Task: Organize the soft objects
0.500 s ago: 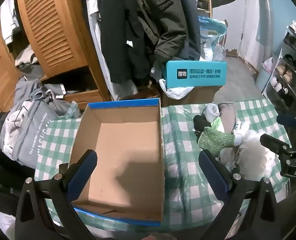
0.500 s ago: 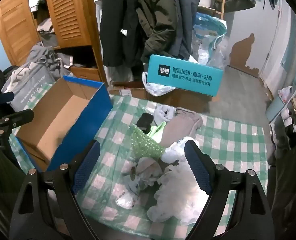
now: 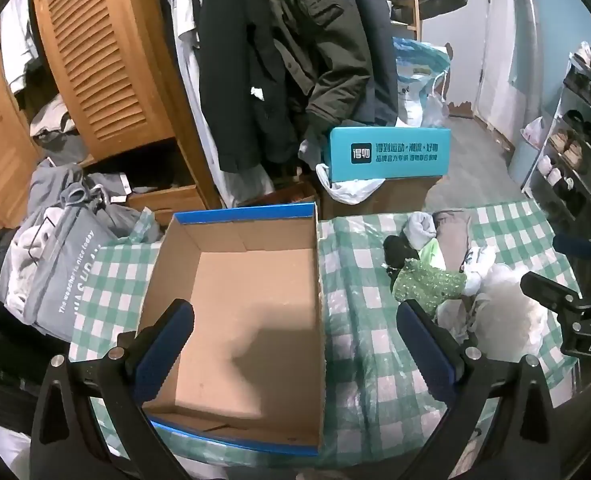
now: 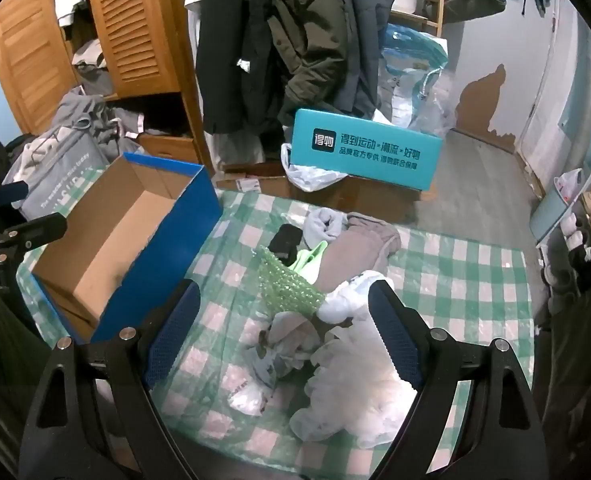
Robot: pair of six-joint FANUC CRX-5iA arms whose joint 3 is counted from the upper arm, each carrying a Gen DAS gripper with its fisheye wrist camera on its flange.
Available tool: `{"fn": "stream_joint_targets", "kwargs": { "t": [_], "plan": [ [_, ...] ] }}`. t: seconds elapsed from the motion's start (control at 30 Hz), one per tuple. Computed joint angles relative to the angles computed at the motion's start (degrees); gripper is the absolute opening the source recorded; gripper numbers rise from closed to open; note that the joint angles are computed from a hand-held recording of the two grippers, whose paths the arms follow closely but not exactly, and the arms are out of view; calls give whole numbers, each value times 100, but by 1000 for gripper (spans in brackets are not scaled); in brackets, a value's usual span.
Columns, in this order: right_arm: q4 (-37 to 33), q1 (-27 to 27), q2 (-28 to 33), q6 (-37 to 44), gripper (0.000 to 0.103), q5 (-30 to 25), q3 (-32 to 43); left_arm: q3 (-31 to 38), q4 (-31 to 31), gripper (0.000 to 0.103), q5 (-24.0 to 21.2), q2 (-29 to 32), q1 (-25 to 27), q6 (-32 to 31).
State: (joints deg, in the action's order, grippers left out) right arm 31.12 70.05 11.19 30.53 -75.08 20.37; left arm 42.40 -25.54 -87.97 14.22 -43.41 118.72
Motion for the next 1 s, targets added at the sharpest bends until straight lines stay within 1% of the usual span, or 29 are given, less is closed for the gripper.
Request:
{"fn": "stream_joint_targets", "kwargs": {
  "t": [0.1, 0.4, 1.0],
  "plan": [
    [-14, -1, -9, 9, 85, -5, -4, -101, 74, 102, 115, -56, 31, 43],
    [-2, 0, -53, -15, 85, 16, -68, 9, 87, 102, 53, 12, 2, -8],
    [-44, -14, -100, -20, 85, 50, -145, -65, 63, 102, 76, -9, -42, 37]
  ]
}}
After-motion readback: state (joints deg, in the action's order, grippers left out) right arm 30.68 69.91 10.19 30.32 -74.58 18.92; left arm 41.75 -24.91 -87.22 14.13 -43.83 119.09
